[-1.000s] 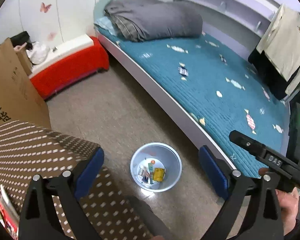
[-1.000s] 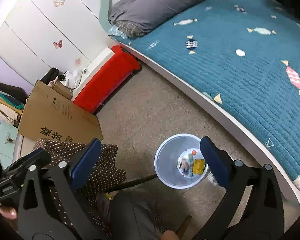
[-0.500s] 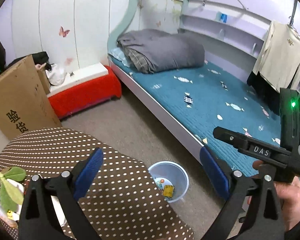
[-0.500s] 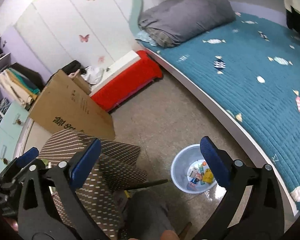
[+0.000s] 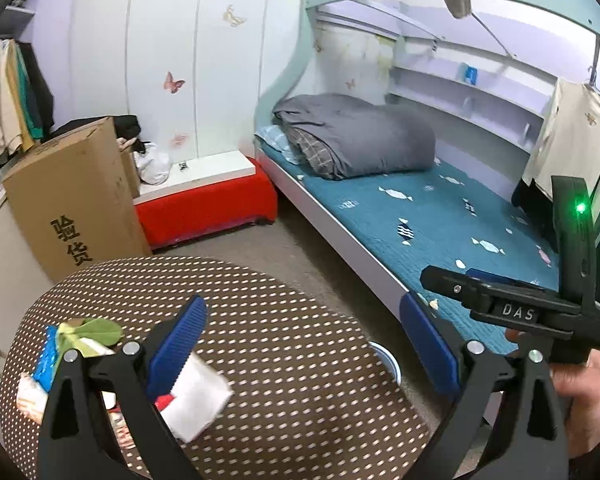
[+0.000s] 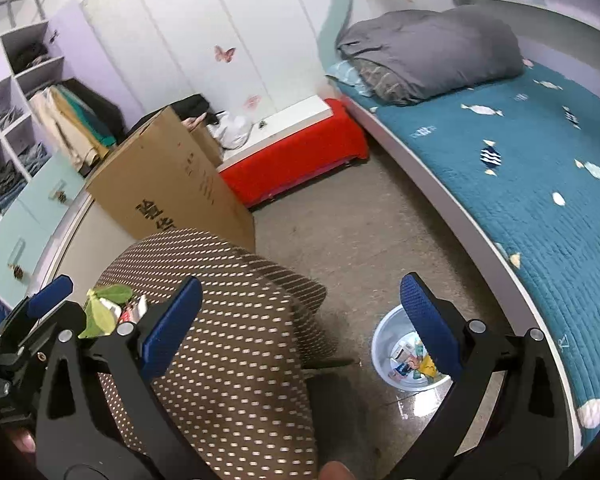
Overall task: Collect trash
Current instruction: 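Move both open tools back over the table, then grasp the orange-white plastic bag with the left tool while the right tool grasps the white red-label box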
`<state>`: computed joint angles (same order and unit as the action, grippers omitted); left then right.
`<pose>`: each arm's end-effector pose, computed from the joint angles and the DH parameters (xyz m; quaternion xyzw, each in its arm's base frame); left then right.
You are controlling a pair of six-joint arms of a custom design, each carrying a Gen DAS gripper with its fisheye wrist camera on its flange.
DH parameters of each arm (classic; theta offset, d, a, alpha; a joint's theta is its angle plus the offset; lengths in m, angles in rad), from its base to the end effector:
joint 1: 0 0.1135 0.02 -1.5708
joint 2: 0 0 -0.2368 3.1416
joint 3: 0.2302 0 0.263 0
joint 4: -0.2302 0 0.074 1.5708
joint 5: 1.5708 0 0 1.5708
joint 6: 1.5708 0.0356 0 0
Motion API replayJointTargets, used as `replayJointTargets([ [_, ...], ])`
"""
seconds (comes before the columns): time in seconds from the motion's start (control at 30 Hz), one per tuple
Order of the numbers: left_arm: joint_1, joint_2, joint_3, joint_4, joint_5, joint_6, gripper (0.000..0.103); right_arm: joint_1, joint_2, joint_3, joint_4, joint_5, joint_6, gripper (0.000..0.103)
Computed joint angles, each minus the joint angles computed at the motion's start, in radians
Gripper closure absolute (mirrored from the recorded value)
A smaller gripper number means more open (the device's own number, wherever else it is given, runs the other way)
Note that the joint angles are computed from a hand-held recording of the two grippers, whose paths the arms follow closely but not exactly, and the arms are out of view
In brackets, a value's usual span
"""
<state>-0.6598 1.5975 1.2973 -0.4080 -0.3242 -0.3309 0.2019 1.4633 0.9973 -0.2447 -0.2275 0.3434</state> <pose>0.2997 -0.2182 0.2617 0.0802 0.8955 -0.0671 0.4327 0.3243 0.0746 0.2166 0.0166 0.9042 0.2109 0.3711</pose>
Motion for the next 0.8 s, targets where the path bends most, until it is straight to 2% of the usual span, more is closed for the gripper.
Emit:
replayJointTargets([
  [0.3, 0.098, -0.254, -0.253, 0.025, 0.034, 0.037, 0.008, 0.187, 0.039, 0.072, -0.045, 0.096, 0.008, 0.006],
  [0.53, 0.219, -0.439, -0.421, 0.007, 0.084, 0.100, 0.008, 0.317, 0.136, 0.161, -0.063, 0.139, -0.011, 0.006],
  [0.8, 0.381, -0.589, -0.551, -0.039, 0.131, 0.149, 0.008, 0.418, 0.296, 0.302, -0.132, 0.148, -0.079, 0.006],
])
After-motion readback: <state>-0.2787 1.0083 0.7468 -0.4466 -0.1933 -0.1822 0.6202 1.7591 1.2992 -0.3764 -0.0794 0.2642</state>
